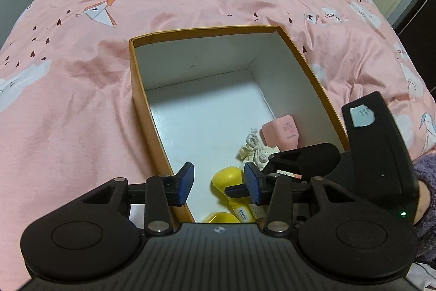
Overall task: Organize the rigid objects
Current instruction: 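Lower the yellow bottle and tape measure into the box and open both tools, then withdraw both tools and move toward the silver jar and pink tin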
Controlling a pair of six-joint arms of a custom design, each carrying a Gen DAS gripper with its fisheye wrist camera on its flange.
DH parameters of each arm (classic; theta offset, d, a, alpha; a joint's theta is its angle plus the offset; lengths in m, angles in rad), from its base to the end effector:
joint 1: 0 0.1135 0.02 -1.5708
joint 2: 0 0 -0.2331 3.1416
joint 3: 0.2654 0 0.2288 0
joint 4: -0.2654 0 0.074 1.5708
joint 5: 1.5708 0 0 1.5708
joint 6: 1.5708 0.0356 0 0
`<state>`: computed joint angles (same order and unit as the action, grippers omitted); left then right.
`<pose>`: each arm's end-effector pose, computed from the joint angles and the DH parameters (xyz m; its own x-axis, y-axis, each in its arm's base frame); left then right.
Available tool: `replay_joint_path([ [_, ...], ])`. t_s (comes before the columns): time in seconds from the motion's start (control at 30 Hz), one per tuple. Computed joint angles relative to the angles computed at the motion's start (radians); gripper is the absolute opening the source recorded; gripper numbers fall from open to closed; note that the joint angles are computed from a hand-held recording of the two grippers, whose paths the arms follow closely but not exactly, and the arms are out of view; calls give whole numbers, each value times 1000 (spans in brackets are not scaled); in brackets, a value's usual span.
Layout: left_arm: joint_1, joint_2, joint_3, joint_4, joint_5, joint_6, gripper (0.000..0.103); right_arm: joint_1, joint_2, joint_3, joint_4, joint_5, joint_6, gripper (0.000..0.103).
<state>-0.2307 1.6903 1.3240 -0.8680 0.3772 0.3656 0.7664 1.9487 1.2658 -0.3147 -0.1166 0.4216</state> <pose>0.2996 -0.0838 0.2208 -0.7398 0.5152 -0.4327 0.6376 0.7421 -0.2066 0.2669 0.2627 0.1455 -0.8528 -0.2568 -0.4548 -0.4223 0.8514 0.3111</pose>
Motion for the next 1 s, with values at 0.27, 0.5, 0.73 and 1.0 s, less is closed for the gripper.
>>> replay_joint_path([
  [0.27,-21,-54,-50,17,13,-21,51,23,-148,-94,-61,79,37,54],
  [0.5,-70,-246,-218,158,27,-103,51,98,-439,-259,-139,308,204,56],
  [0.73,-233,-621,-533,392,-149,-283,51,268,-737,-373,-337,640,461,65],
  [1.0,-449,-919,-745,449,-384,-415,57,504,-662,-288,-593,931,833,76],
])
